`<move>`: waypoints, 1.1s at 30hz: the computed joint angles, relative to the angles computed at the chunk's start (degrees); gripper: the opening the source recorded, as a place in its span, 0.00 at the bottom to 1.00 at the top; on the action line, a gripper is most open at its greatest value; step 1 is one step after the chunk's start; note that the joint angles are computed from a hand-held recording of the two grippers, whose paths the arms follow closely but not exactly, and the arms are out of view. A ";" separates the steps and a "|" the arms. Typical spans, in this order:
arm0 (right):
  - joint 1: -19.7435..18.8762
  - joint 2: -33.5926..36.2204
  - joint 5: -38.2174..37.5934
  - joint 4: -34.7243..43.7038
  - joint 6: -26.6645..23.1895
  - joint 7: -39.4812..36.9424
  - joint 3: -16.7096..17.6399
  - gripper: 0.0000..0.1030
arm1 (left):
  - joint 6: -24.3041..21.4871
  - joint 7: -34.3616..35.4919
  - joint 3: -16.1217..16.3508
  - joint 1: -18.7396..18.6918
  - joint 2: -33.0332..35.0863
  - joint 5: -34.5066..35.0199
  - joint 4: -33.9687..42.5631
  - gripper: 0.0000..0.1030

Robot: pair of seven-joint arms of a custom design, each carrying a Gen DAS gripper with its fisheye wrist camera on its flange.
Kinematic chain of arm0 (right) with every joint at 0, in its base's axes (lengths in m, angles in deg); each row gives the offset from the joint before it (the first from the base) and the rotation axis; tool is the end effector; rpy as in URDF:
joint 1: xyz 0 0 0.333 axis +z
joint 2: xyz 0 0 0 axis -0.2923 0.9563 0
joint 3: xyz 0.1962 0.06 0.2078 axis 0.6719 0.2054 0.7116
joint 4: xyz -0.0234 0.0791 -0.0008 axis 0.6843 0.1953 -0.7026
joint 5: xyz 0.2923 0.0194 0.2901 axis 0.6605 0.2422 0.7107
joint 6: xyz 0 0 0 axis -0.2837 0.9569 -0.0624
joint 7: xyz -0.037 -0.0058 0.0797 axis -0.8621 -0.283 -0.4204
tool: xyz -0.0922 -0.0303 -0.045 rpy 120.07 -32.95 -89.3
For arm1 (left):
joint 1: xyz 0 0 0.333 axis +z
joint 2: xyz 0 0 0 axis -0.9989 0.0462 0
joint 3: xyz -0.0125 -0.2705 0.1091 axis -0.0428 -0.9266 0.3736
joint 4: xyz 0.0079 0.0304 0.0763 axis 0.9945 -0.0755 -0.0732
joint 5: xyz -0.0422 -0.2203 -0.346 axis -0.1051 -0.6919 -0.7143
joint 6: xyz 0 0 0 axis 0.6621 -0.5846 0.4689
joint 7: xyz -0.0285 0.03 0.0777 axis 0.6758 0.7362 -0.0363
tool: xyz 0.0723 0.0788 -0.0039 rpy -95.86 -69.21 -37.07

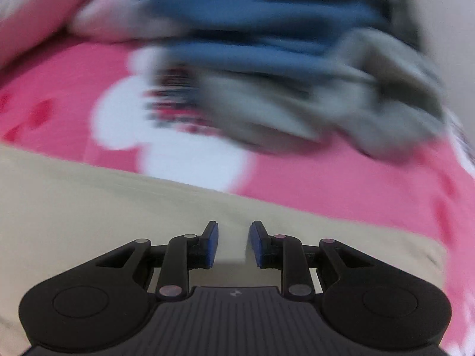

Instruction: Fold clothes

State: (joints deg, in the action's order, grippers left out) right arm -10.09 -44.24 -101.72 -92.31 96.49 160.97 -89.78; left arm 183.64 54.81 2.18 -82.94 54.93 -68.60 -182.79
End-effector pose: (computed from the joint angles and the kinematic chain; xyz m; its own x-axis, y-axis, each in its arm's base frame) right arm 0.6137 0.0552 0.6076 -0.0931 -0.9852 0.1442 -0.9121 0.0263 -0.4092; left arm 0.5524 0.0071 0.5762 -0.1026 -0.9669 0.2336 -0.8876 -0.0170 -0.4602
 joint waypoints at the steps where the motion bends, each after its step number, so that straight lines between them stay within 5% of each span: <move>1: 0.32 -1.28 -0.16 -0.54 0.13 -0.71 0.32 0.26 | -1.06 -0.50 0.29 0.08 0.24 -0.59 0.73 0.57; 6: 4.33 -2.40 6.06 -0.93 5.51 -5.88 3.20 0.31 | -2.57 -3.99 1.40 1.20 -0.45 -3.40 2.18 0.57; 14: 10.37 9.30 20.82 8.76 11.91 -11.25 7.46 0.33 | -0.23 -4.17 2.39 2.97 -0.44 -2.13 1.46 0.55; 17: 11.93 15.53 21.18 14.97 9.77 -12.33 8.25 0.31 | 0.30 -2.97 2.75 3.18 -0.45 -3.38 0.65 0.55; 19: 13.86 21.02 15.08 21.57 5.56 -8.08 6.50 0.29 | 0.26 -2.44 2.91 3.27 -0.53 -4.16 0.60 0.55; 23: 14.92 23.96 9.24 26.93 7.24 2.43 3.92 0.30 | -0.27 -1.36 3.55 3.42 -0.62 -6.71 0.48 0.55; 29: 14.27 29.25 15.17 35.83 4.05 -6.94 8.60 0.30 | -1.70 0.49 4.18 3.89 -0.17 -9.76 1.00 0.55; 33: 17.72 37.70 13.04 45.58 0.27 -2.12 5.95 0.28 | -2.06 2.70 3.97 4.00 -0.19 -9.49 1.16 0.55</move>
State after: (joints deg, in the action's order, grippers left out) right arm 7.62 -6.54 -88.68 -46.73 96.76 158.85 -83.83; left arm 181.57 57.51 6.16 -78.93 54.74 -78.09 -181.63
